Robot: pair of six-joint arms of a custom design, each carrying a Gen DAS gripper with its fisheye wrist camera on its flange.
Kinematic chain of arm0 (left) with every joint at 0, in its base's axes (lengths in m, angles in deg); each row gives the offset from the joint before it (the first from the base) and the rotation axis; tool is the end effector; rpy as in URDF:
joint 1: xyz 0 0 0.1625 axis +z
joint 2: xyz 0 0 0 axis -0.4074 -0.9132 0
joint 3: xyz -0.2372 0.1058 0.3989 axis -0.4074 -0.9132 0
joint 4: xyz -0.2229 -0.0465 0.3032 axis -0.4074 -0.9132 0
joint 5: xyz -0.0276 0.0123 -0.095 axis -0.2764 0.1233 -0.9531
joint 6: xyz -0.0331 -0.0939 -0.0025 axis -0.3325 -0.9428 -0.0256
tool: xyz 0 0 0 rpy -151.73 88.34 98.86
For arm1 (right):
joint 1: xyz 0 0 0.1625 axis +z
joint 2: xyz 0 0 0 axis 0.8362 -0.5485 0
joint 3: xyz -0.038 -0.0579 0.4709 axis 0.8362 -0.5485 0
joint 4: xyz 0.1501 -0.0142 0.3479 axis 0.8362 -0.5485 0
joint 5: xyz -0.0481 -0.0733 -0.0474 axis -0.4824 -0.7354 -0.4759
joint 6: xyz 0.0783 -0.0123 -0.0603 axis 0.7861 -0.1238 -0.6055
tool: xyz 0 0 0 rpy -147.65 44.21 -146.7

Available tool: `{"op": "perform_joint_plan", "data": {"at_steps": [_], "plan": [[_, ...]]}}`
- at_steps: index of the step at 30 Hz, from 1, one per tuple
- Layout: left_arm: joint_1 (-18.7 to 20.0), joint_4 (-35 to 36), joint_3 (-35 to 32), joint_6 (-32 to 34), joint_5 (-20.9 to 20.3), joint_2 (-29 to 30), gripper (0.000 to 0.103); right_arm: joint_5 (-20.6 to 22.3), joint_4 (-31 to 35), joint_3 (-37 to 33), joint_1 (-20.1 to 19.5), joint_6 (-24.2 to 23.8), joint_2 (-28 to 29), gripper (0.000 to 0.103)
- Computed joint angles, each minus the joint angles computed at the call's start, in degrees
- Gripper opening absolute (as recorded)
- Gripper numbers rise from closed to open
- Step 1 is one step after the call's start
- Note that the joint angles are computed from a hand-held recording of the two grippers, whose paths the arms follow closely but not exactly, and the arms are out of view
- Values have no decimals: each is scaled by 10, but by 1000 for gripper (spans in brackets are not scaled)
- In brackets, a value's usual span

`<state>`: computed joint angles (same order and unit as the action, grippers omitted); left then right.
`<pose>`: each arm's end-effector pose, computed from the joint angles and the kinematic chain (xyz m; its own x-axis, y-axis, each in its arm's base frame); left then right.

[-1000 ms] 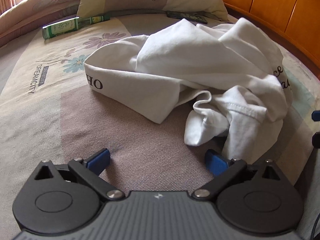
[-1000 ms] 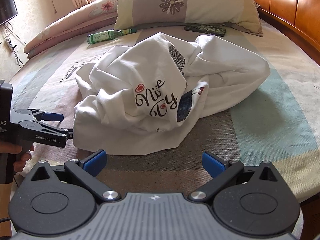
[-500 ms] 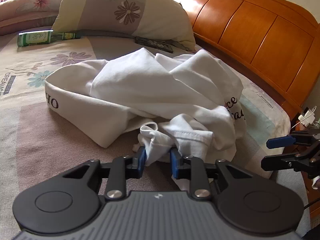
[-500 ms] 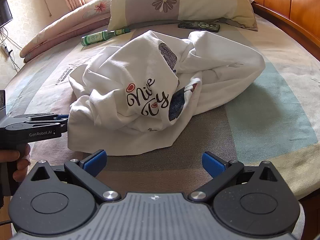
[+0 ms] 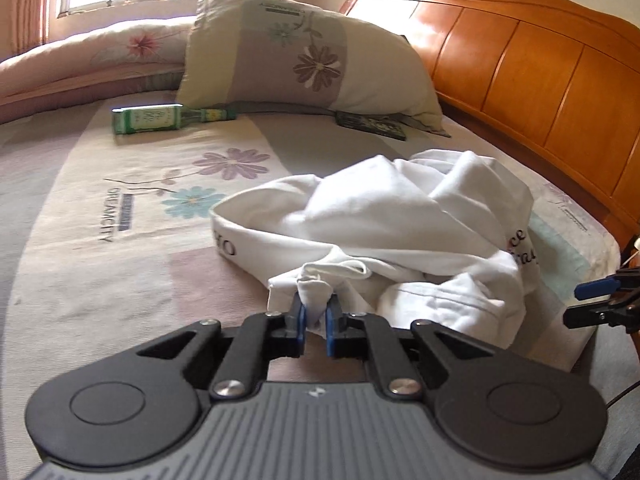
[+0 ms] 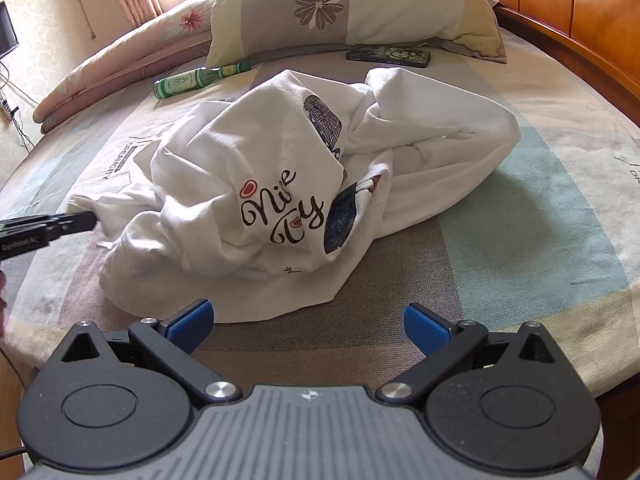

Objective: Fold clothes

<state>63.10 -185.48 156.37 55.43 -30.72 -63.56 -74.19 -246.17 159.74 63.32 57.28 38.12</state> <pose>0.0063 -0.2709 0.3537 -0.7801 0.0801 -0.6205 0.5145 0.6465 -0.5633 0.2902 -0.3279 0.0885 -0.7691 -0.4203 0.4815 -0.5876 0.7614 -0.2739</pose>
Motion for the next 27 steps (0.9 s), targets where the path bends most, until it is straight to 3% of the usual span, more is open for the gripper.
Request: {"op": "perform_joint_plan", "data": {"at_steps": [5,9,21,27], "plan": [[23,173,-63,-50,61,-59,7,0,8,-9,9,-11,2,103],[88,190,-105,-20,74,-56,8,-1,13,-18,17,-19,4,103],[241,87,-183,94,114,7,8,-13,31,-33,31,-23,8,103],[291,17,-228,135,176,51,8,-24,36,-36,31,-20,8,103]]}}
